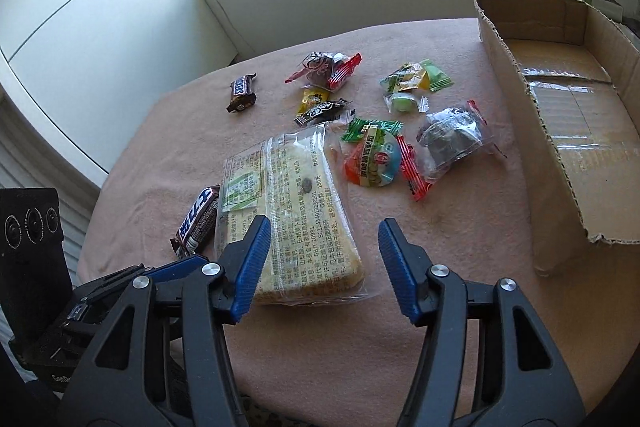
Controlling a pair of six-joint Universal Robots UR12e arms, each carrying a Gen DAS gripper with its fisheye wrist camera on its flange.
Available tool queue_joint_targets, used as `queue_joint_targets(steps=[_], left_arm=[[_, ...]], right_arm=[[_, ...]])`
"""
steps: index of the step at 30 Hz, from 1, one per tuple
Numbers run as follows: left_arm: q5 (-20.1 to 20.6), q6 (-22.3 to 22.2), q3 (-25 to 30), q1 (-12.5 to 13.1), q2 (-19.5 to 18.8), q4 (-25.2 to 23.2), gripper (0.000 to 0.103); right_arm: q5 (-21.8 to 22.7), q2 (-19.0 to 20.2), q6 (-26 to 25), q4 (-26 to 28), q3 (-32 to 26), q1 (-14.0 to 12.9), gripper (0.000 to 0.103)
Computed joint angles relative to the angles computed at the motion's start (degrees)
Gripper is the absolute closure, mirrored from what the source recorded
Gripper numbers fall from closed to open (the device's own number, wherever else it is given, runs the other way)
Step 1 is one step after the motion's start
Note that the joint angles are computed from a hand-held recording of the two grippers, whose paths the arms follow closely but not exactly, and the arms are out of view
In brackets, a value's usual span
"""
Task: Organize snacks
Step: 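Move the right tool to the wrapped bread loaf and close on it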
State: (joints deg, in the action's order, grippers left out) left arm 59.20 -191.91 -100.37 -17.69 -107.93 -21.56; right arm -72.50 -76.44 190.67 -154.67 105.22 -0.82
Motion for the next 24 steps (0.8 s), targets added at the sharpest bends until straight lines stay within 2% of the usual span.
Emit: queue_joint_targets(steps=[4, 9, 14, 19, 24], left_arm=[[-0.2, 0.2, 0.7, 0.1, -0.9, -1.4, 0.051], [-0.2, 0.3, 1.5, 0.0, -1.6, -1.2, 0.053], [1.9, 2.3, 2.2, -0.8, -1.9, -1.1, 0.058], [3.2, 2.6, 2.5, -1.1, -1.9, -0.6, 0.058], [5.1, 3.3, 2.5, -1.6, -1.6, 0.9, 0.058]], right_arm=[[6.0, 1.3, -0.5, 3.2, -1.6, -1.5, 0.043], [8.3, 1.9, -2.6, 6.5, -2.9, -1.6, 0.043], [8.6, 2.3, -3.8, 8.8, -4.0, -1.3, 0.043], [7.0, 1.9, -5.0, 9.9, -4.2, -0.6, 0.044], [7.4, 1.4, -4.5, 9.5, -3.8, -0.6, 0.046]])
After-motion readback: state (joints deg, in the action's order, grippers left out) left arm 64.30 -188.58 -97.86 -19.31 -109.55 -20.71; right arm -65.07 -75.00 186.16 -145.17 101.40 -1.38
